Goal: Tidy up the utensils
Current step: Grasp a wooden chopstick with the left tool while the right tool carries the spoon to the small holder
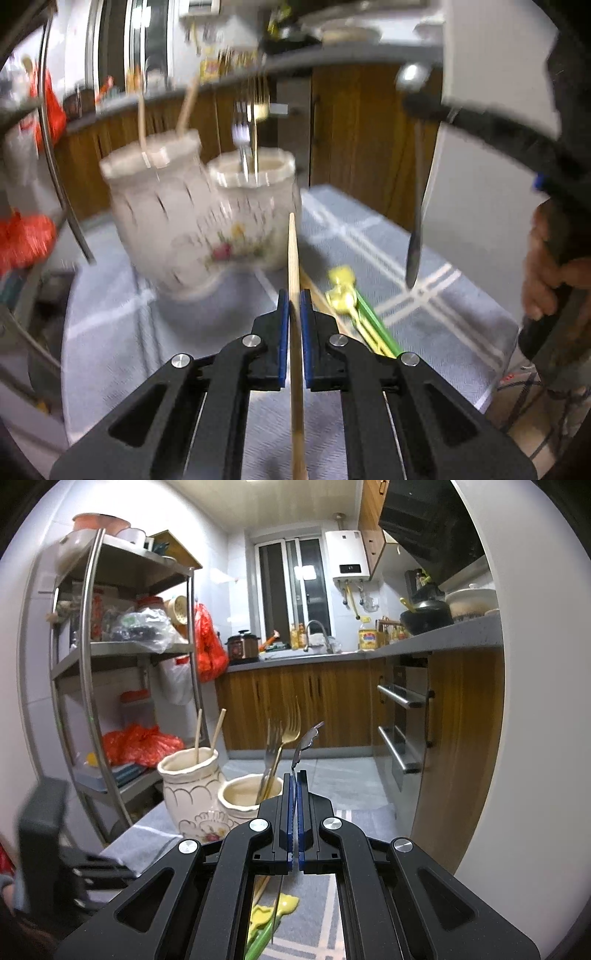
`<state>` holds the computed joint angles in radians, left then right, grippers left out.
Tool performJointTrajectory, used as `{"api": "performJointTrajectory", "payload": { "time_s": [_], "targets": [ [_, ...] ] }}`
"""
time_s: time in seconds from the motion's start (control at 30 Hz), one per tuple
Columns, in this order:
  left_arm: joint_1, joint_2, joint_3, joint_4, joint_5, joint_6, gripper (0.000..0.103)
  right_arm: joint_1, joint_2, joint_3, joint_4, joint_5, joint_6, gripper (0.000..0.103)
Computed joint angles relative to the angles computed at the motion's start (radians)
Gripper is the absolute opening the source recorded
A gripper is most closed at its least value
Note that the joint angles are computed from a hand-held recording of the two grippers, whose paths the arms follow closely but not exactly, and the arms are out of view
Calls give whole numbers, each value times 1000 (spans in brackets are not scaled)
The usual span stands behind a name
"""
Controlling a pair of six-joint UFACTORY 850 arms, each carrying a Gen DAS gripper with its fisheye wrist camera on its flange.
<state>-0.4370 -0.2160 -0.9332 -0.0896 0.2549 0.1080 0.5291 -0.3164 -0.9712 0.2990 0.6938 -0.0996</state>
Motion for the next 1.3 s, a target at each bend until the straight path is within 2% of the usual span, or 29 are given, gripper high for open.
{"api": "performJointTrajectory", "payload": {
  "time_s": [0.03, 0.13, 0.33, 0.7, 0.83, 1.0, 1.07, 1.17, 1.3],
  "targets": [
    [4, 17, 17, -4, 41, 8, 6, 1, -4, -4, 2, 0, -2, 2],
    [22, 43, 41, 81, 134, -97, 6, -1, 0, 2, -5, 3, 5, 2],
    [73, 66, 38, 172, 258, -221, 6, 9, -24, -37, 14, 18, -8, 2],
    [160, -17, -143, 315, 301, -397, 6, 2, -106, -208, 13, 36, 11, 2],
    [166, -75, -221, 233, 318, -364, 6, 0, -148, -269, 23, 55, -2, 2],
    [164, -152, -290, 68, 391, -262, 6, -10, -187, -297, 9, 99, 58, 2],
    [166, -173, -308, 47, 417, -252, 6, -13, -205, -311, 7, 106, 77, 2],
    [162, -205, -332, 1, 409, -190, 6, -8, -228, -331, 48, 105, 39, 2],
    [169, -194, -300, 26, 401, -199, 6, -10, -251, -359, 46, 46, 29, 2]
  ]
}}
